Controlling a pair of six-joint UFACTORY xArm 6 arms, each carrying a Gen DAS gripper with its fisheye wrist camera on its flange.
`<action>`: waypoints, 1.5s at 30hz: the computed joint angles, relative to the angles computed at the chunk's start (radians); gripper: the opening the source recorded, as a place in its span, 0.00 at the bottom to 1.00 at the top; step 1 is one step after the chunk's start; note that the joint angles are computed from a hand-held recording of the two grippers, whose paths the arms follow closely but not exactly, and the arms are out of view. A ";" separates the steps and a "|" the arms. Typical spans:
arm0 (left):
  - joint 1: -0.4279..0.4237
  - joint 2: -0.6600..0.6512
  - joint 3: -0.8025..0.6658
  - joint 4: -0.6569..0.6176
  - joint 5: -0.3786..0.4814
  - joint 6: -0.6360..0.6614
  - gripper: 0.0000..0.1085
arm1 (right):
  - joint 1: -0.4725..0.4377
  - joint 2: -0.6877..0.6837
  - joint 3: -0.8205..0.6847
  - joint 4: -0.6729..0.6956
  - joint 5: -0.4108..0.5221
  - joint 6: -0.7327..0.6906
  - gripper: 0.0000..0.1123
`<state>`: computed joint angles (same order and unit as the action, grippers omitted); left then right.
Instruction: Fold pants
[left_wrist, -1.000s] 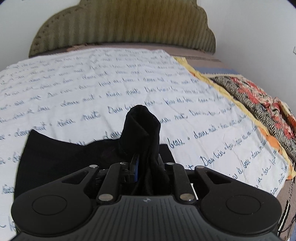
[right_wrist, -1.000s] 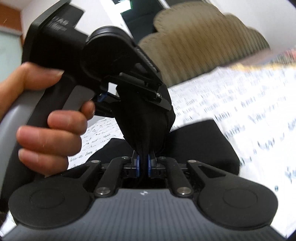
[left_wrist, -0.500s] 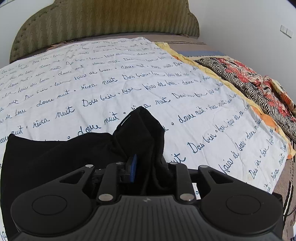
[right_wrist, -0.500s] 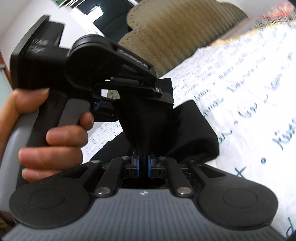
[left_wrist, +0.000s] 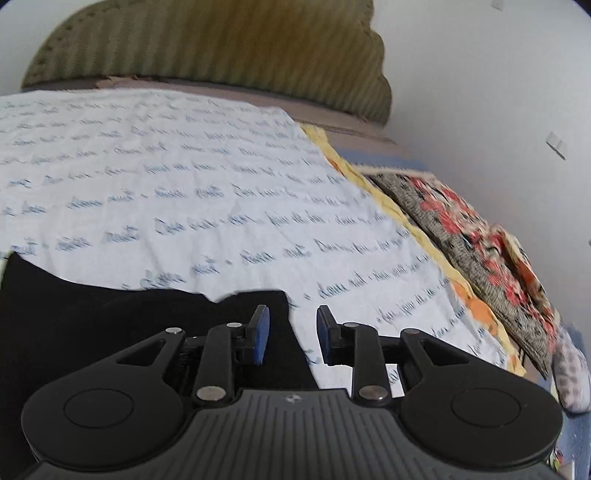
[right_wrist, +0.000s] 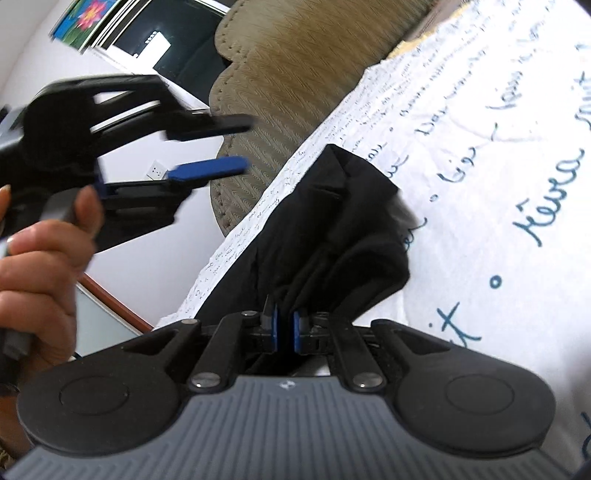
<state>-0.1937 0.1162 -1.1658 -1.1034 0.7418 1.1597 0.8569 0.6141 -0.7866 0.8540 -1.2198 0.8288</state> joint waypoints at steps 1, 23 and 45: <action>0.007 -0.007 0.008 -0.005 -0.023 0.011 0.25 | -0.008 -0.001 0.001 -0.011 0.003 0.007 0.06; 0.193 -0.008 0.230 -0.467 -0.253 0.954 0.71 | 0.064 -0.189 -0.024 0.428 0.135 -0.715 0.38; 0.274 0.076 0.101 -0.219 -0.165 0.568 0.71 | 0.082 -0.189 -0.092 0.630 0.190 -0.944 0.13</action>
